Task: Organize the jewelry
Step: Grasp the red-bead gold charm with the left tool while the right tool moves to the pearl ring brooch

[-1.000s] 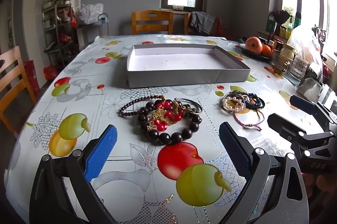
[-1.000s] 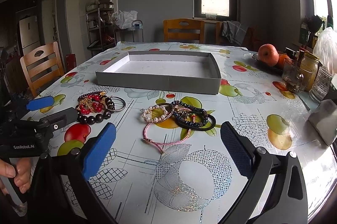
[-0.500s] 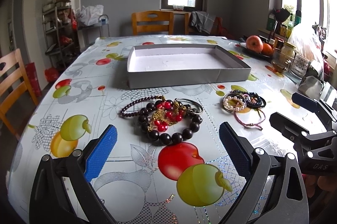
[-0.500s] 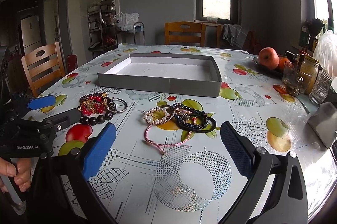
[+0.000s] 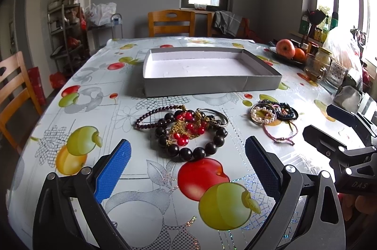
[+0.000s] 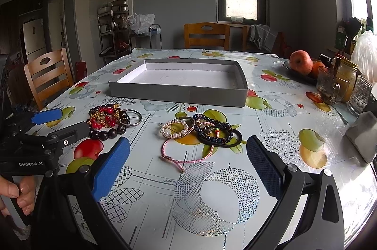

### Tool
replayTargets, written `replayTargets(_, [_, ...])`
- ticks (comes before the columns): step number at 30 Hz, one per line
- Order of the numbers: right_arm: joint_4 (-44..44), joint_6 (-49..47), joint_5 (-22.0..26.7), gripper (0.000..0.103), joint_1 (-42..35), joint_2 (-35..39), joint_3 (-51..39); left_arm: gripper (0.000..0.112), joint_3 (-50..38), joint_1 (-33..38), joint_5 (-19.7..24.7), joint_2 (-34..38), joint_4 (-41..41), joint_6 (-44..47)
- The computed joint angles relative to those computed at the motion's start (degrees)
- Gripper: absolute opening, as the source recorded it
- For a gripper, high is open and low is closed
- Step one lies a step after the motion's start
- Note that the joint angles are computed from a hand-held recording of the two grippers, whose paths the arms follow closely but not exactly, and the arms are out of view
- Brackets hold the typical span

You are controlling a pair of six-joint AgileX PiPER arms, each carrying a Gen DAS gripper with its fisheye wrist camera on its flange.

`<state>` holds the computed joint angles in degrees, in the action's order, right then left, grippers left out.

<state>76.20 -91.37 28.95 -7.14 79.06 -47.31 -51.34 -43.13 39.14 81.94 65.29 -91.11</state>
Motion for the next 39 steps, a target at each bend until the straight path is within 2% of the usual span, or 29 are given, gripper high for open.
replayTargets(4, [-2.32, 2.24, 0.7, 0.098, -0.04, 0.07, -0.83, 0.097, 0.22, 0.43, -0.4, -0.6, 0.34, -0.31])
replayTargets(6, [-7.15, 7.09, 1.44, 0.093, 0.01, 0.12, -2.49, 0.097, -0.06, 1.19, -0.83, -1.27, -0.66, 1.49])
replayTargets(8, [-13.55, 13.55, 3.18, 0.088, 0.03, 0.64, -5.22, 0.097, -1.02, 2.89, -1.52, -1.85, -4.55, 6.23])
replayTargets(11, [-22.27, 21.39, 5.92, 0.085, 0.51, 2.2, -9.72, 0.095, -1.66, 8.13, -7.52, -3.46, -14.76, 17.12])
replayTargets(14, [-27.07, 25.39, 7.44, 0.082, 1.1, 3.83, -12.63, 0.08, -4.06, 12.29, -9.86, -2.53, -26.68, 30.66])
replayTargets(16, [-30.23, 28.05, 7.59, 0.079, 1.82, 4.94, -14.12, 0.071, -6.27, 14.17, -9.33, -1.02, -33.62, 38.98])
replayTargets(18, [-31.53, 29.27, 8.69, 0.076, 1.86, 6.23, -15.67, 0.063, -8.19, 14.91, -8.24, 0.57, -37.17, 44.15])
replayTargets(23, [-32.69, 30.28, 9.77, 0.073, 2.14, 7.53, -17.3, 0.052, -12.51, 15.17, -5.64, 4.87, -38.55, 48.44])
replayTargets(29, [-31.68, 29.82, 10.58, 0.073, 1.47, 8.06, -17.57, 0.023, -14.71, 15.48, -3.52, 8.0, -37.39, 49.04])
replayTargets(32, [-32.59, 31.11, 11.08, 0.073, 1.36, 9.13, -18.66, 0.01, -14.11, 15.14, -3.84, 7.61, -36.95, 49.03])
replayTargets(36, [-33.03, 31.44, 10.97, 0.073, 1.36, 9.56, -19.22, 0.007, -11.61, 15.71, -7.67, 4.72, -39.08, 50.96])
replayTargets(39, [-32.92, 31.64, 11.73, 0.073, 1.02, 10.35, -19.95, 0.006, -11.22, 14.61, -8.16, 2.17, -37.39, 49.59])
